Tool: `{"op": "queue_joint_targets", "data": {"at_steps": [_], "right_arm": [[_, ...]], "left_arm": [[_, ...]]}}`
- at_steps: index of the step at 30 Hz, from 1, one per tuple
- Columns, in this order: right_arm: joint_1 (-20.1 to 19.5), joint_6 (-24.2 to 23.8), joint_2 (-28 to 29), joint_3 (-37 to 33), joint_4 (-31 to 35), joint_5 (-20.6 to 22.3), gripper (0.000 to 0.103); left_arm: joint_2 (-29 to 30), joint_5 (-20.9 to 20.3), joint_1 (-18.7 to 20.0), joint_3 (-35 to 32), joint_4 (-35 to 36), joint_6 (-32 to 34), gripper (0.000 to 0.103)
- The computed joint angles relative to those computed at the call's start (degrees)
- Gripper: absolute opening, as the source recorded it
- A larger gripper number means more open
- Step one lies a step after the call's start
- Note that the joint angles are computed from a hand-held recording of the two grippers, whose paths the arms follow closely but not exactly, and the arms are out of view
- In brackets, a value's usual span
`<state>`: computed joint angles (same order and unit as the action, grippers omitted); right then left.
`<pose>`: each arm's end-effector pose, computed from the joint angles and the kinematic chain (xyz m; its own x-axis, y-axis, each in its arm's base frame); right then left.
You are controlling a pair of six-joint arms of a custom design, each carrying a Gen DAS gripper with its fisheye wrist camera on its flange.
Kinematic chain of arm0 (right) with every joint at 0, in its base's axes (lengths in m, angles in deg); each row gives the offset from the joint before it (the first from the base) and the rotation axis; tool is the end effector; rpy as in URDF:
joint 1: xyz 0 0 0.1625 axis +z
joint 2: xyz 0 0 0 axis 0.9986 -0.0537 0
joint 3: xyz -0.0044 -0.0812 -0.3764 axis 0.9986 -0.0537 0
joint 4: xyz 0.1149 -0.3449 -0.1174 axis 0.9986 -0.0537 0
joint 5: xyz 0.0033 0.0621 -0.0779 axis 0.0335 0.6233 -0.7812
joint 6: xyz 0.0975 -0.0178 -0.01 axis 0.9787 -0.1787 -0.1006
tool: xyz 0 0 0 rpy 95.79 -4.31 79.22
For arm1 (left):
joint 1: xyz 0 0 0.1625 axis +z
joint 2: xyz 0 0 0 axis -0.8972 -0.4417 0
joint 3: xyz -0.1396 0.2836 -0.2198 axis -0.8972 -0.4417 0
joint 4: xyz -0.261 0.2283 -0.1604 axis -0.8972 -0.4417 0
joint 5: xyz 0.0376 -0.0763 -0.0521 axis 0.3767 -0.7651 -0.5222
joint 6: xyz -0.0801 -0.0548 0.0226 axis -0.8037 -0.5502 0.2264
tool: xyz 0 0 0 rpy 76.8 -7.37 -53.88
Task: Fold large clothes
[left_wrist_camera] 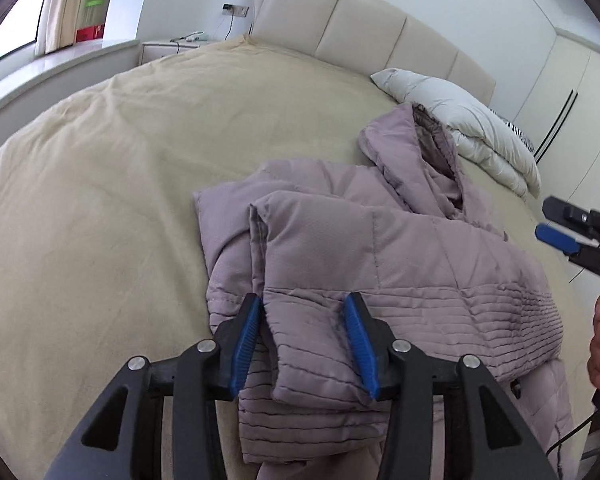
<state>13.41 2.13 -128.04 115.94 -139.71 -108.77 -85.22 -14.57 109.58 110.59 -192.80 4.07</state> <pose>0.2461 -0.6991 0.3636 -0.7477 -0.5725 0.3364 -0.6575 0.7091 -0.2547 -0.2445 -0.5662 0.1623 -0.8592 -0.3850 -0.3370 0.0607 0.5773 -0.8143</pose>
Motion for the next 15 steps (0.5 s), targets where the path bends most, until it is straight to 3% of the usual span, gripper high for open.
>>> {"op": "queue_joint_targets", "data": {"at_steps": [2,4,7,8,9,12,15], "right_arm": [[-0.88,0.17,0.5,-1.12,0.51,-0.04,0.078],[-1.82,1.05,0.72,-2.09,1.02,0.12,0.078],[-3.45,2.94,1.58,-5.39,2.57,1.8,0.078],[-3.99,3.69,2.28,-7.23,3.21,2.36,0.078],[-4.48,4.61,3.4,-9.67,4.27,2.88,0.078],[-5.69,6.97,8.13,-18.51,7.01,4.03,0.078],[-6.49,8.62,15.06,-30.34,10.71,4.8,0.078]], "left_arm": [[-0.91,-1.03,0.11,-0.14,1.58,-0.34,0.049],[-2.12,0.58,-1.11,-0.67,6.35,-2.62,0.047],[-3.41,7.03,-3.92,-2.01,10.48,-3.45,0.046],[-3.39,8.6,-4.4,-3.32,11.55,-2.75,0.052],[-3.03,9.46,-4.44,-5.24,11.93,-1.28,0.061],[0.77,8.28,-2.54,-13.44,8.04,9.23,0.068],[7.66,5.6,0.77,-26.48,10.47,15.48,0.077]]}}
